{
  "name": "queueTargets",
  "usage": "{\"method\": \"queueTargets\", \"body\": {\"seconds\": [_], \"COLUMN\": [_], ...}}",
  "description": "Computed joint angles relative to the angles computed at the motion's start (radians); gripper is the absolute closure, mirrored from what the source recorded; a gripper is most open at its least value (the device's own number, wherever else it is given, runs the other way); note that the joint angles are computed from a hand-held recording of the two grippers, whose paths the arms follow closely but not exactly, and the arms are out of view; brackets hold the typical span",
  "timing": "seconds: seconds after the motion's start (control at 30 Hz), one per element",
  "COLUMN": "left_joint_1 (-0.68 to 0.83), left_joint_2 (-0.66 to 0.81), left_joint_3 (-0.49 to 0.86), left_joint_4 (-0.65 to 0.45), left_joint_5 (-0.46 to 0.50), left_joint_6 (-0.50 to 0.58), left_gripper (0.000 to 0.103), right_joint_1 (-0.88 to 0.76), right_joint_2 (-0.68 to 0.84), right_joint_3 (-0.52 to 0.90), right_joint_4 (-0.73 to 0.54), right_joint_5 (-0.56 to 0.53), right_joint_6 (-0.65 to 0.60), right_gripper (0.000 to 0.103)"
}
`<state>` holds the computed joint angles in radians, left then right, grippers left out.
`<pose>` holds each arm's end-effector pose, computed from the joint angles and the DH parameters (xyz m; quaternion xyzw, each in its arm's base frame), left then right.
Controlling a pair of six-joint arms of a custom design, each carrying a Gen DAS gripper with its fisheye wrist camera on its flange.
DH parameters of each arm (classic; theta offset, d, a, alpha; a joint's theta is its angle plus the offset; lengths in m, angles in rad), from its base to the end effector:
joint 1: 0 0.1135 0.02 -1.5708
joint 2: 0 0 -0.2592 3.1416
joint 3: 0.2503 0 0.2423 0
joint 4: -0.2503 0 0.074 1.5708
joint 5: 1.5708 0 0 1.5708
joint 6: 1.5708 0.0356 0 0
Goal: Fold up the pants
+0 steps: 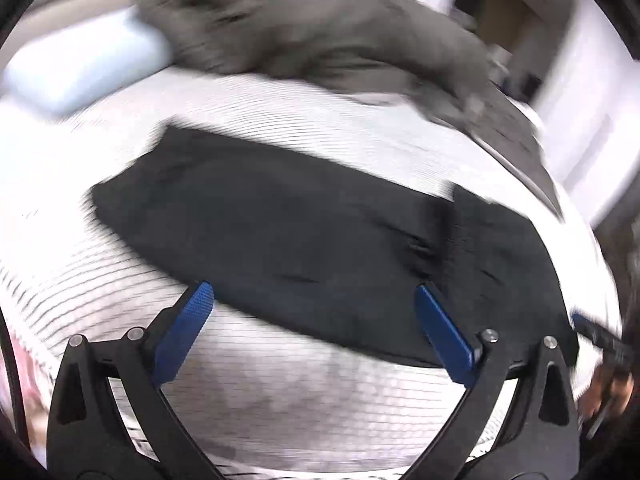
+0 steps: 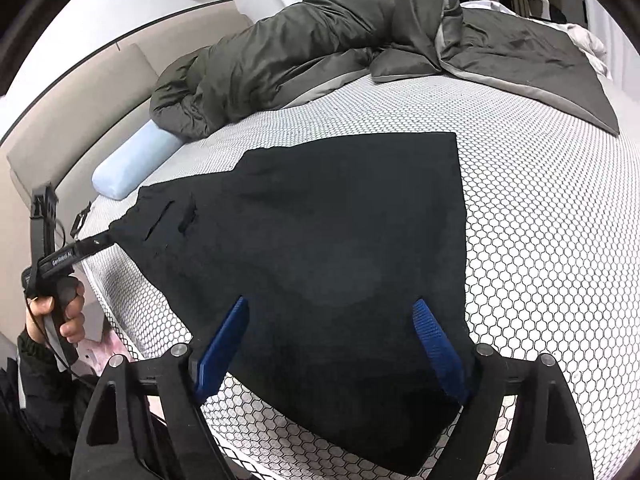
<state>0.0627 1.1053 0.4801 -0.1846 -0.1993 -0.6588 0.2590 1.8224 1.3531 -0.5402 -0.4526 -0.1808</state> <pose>0.2034 0.0198 0.1775 -0.3607 0.8514 -0.0202 0.3804 0.3609 0.1117 0.2221 -0.2649 0.9003 0.2260 0.2613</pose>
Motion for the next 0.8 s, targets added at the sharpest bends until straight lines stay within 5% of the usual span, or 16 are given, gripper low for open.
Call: {"method": "queueTargets", "body": {"seconds": [0.2, 0.27, 0.3, 0.37, 0.4, 0.47, 0.67, 0.8], "left_joint_1": [0.481, 0.522, 0.545, 0.577, 0.586, 0.59, 0.239, -0.092], "left_joint_2": [0.053, 0.092, 0.134, 0.224, 0.268, 0.266, -0.033, 0.025], "left_joint_3": [-0.172, -0.167, -0.14, -0.078, -0.049, -0.047, 0.008, 0.185], "left_joint_4": [0.254, 0.31, 0.324, 0.324, 0.326, 0.336, 0.18, 0.151], "left_joint_5": [0.448, 0.464, 0.457, 0.447, 0.444, 0.432, 0.123, -0.027], "left_joint_6": [-0.014, -0.003, -0.001, -0.001, 0.0, 0.001, 0.008, 0.004], "left_gripper": [0.009, 0.027, 0.035, 0.082, 0.092, 0.1, 0.102, 0.102], "right_joint_1": [0.004, 0.013, 0.018, 0.024, 0.028, 0.029, 0.005, -0.008], "right_joint_2": [0.002, 0.009, 0.01, 0.014, 0.012, 0.009, 0.011, 0.01], "right_joint_3": [0.004, 0.009, 0.009, 0.011, 0.008, 0.003, 0.003, 0.002], "right_joint_4": [-0.006, -0.012, -0.014, -0.019, -0.019, -0.017, -0.005, 0.009], "right_joint_5": [0.001, 0.005, 0.008, 0.01, 0.014, 0.014, 0.013, 0.01], "right_joint_6": [0.001, -0.002, -0.004, -0.016, -0.022, -0.03, -0.013, 0.015], "right_gripper": [0.017, 0.017, 0.017, 0.017, 0.017, 0.017, 0.017, 0.017]}}
